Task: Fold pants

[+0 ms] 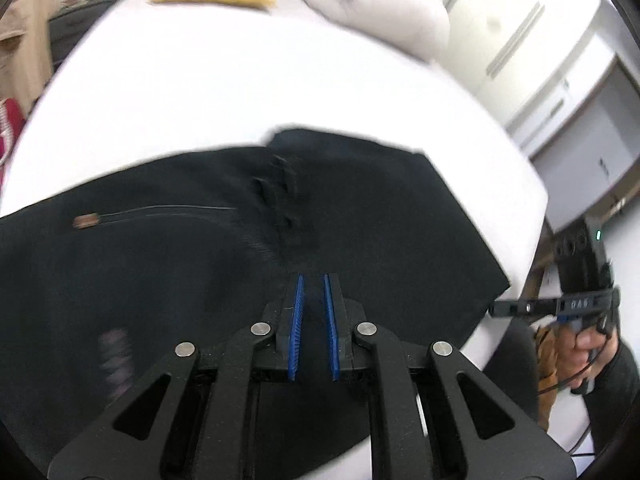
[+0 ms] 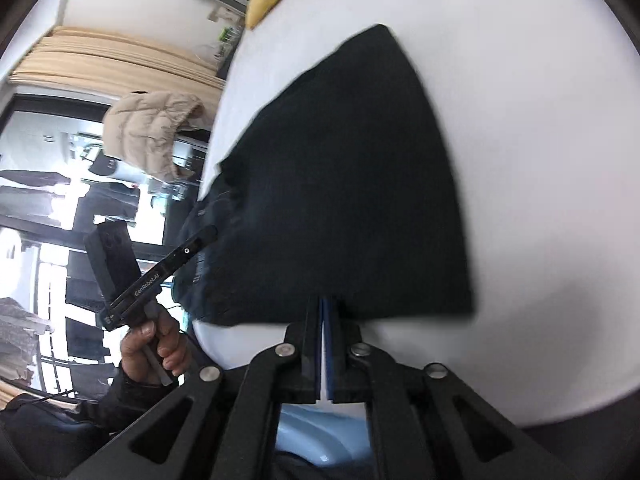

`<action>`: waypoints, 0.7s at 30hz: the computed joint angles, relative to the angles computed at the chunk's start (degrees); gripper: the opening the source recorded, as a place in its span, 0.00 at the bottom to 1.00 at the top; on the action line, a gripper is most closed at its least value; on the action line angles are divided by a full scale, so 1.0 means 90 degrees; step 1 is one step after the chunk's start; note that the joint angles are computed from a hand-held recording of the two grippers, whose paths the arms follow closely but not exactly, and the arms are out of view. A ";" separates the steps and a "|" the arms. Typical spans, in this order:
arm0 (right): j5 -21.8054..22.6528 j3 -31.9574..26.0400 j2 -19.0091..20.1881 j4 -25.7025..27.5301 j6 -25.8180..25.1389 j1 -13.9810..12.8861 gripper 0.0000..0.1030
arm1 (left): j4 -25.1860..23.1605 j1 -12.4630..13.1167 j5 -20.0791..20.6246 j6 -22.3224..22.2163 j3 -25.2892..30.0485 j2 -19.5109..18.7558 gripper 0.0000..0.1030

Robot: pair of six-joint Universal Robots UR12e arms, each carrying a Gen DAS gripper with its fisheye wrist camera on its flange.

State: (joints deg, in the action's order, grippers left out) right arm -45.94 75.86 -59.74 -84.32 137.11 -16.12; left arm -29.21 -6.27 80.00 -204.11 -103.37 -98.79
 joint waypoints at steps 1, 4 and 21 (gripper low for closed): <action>0.0104 0.0123 -0.0097 -0.0021 -0.0070 -0.0013 0.07 | 0.0213 0.0072 -0.0026 -0.0143 -0.0217 0.0197 0.09; 0.0593 0.0397 -0.0331 0.0174 -0.0428 -0.0004 0.07 | 0.0873 0.0284 0.0062 -0.0752 -0.0928 0.0825 0.10; 0.1769 0.0012 -0.0027 0.0260 -0.0247 0.0883 0.37 | 0.2683 0.1543 -0.0890 -0.4513 -0.3381 0.2163 0.10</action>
